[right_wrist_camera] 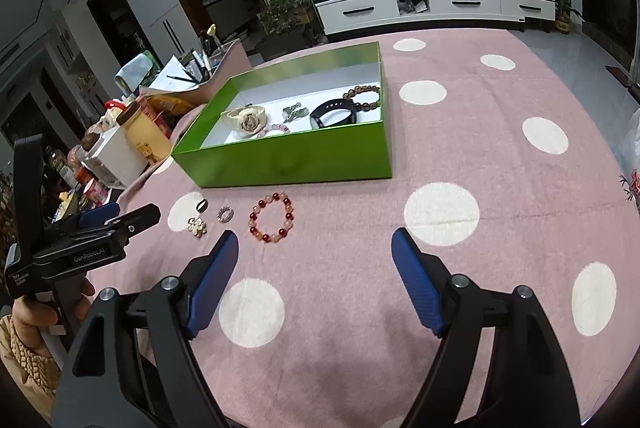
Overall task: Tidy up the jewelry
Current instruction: 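Withdraw both tools from the green box back over the table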
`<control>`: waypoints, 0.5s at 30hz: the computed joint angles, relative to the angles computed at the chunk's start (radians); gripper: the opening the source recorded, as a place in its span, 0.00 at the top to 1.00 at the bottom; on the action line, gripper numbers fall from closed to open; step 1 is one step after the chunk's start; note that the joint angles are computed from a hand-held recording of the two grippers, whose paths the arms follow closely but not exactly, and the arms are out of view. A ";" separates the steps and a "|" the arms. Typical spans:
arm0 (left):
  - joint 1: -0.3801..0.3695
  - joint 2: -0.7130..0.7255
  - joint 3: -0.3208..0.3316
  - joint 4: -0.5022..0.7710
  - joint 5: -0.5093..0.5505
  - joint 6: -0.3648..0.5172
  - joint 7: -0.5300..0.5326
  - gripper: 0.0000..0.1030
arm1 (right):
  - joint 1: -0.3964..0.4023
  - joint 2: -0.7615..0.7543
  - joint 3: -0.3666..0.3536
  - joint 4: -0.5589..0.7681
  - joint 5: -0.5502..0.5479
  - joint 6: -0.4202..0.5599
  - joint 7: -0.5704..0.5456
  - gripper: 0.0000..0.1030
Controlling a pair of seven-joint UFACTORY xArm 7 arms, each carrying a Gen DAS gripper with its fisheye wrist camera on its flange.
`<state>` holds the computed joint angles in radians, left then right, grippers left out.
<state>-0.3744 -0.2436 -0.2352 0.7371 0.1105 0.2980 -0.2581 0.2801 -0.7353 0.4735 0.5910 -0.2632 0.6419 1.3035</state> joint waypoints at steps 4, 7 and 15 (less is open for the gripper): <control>0.021 -0.018 -0.013 -0.024 0.033 0.013 -0.036 0.02 | 0.002 0.024 0.010 0.018 -0.005 0.014 -0.001 0.23; 0.026 -0.023 -0.011 -0.038 0.039 0.024 -0.047 0.02 | 0.010 0.048 0.009 0.025 -0.005 0.008 -0.003 0.23; 0.016 -0.008 0.005 -0.051 0.016 0.032 -0.034 0.02 | 0.022 0.106 0.000 0.042 -0.013 -0.008 0.002 0.23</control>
